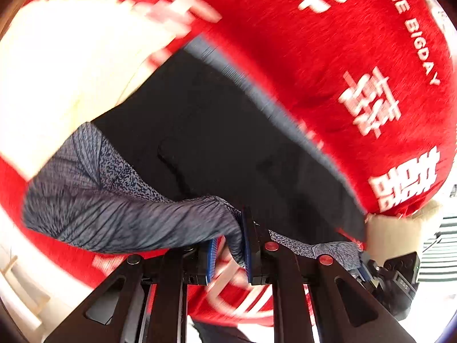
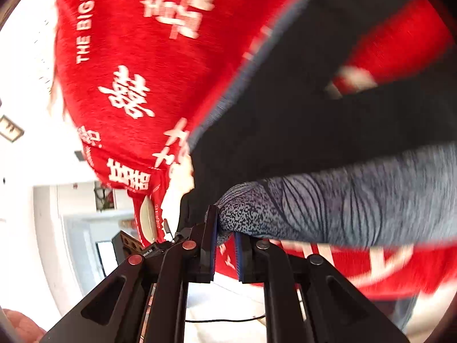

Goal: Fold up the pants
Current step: 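Lift the waistband with both tools and fold it over toward the leg hems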

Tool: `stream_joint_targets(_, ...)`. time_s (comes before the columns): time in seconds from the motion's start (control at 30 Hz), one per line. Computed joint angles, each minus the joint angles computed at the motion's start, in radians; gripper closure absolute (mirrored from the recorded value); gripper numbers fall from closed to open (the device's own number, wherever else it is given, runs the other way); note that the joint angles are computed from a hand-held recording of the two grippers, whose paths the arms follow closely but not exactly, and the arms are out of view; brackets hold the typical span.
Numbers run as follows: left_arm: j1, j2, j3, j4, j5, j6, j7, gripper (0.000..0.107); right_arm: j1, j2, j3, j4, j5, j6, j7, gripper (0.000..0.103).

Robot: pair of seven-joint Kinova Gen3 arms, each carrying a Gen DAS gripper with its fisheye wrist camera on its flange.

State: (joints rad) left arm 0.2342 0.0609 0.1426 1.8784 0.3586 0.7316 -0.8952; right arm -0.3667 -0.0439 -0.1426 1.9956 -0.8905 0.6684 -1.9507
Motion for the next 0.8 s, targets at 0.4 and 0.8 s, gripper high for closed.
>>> stream_joint_targets(0.4,0.056,0.458,-0.070,-0.450,-0.274,0.049,0.062,0.087,0.090,0.551,0.138,-0.556,0.104,0.327,0.255,0.088)
stream_joint_targets(0.8,0.181,0.498,-0.175,-0.626,-0.461,0.250,0.220,0.022,0.299,0.744,-0.208,-0.708,0.393,0.370,0.104,0.069)
